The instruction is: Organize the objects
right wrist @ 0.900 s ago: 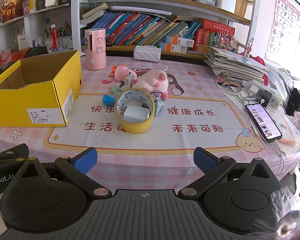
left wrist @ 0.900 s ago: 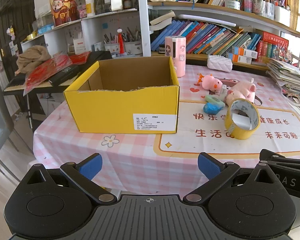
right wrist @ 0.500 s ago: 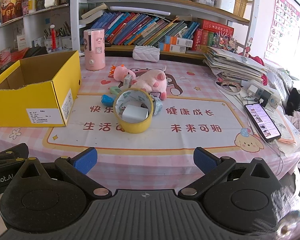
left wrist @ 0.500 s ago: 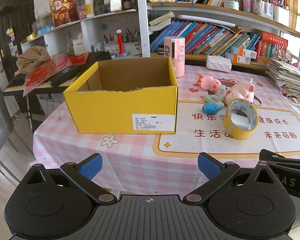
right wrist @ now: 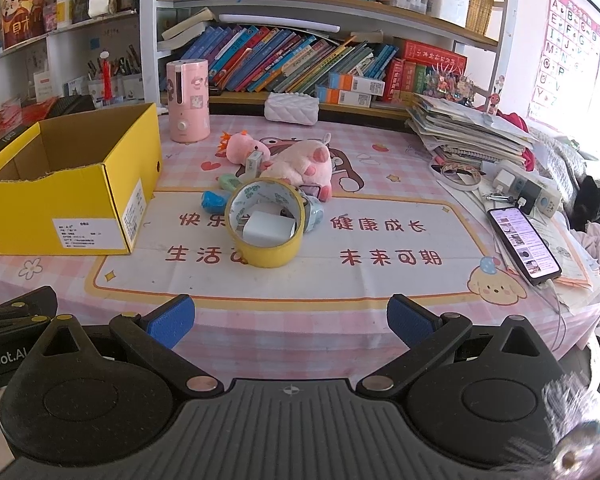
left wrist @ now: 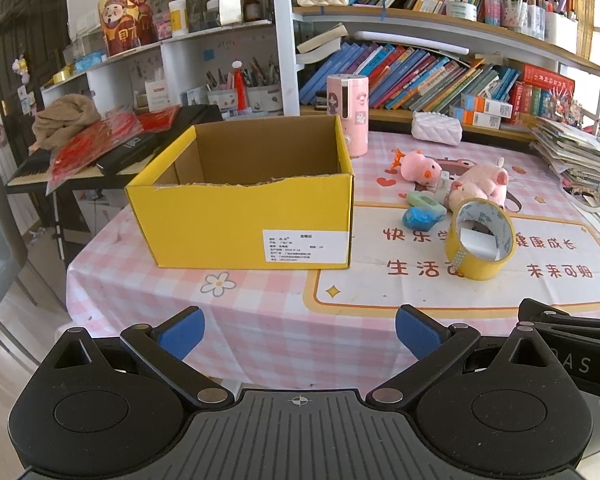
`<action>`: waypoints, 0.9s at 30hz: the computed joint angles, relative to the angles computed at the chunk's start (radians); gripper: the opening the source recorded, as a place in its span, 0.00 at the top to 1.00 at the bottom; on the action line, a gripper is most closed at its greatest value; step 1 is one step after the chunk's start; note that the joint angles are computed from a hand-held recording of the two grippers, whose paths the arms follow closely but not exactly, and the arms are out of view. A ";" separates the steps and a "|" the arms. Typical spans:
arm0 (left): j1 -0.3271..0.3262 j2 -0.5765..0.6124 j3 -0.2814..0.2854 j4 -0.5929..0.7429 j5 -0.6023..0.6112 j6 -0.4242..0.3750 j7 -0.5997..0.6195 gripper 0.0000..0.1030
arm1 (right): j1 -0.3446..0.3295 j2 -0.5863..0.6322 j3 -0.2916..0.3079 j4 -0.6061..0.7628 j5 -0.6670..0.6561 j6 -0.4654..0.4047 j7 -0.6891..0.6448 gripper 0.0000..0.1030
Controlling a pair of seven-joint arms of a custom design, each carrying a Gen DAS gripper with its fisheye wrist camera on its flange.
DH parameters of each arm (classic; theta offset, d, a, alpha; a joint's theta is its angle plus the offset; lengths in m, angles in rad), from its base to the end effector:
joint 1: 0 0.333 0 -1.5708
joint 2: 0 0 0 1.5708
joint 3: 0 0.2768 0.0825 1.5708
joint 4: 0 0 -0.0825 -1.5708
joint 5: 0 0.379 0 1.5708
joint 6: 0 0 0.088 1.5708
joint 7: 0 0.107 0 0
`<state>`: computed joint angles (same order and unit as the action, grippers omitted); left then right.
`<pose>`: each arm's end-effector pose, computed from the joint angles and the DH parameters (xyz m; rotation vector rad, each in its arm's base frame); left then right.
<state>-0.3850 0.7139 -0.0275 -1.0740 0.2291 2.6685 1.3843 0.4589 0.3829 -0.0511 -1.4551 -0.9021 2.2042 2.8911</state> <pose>0.7057 -0.3075 0.4863 -1.3758 2.0004 -0.9036 0.6430 0.2545 0.4834 -1.3101 2.1627 -1.0841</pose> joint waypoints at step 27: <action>0.011 0.044 -0.015 0.072 -0.023 -0.038 0.023 0.00 | 0.003 0.011 -0.004 0.015 0.008 -0.005 -0.008 0.00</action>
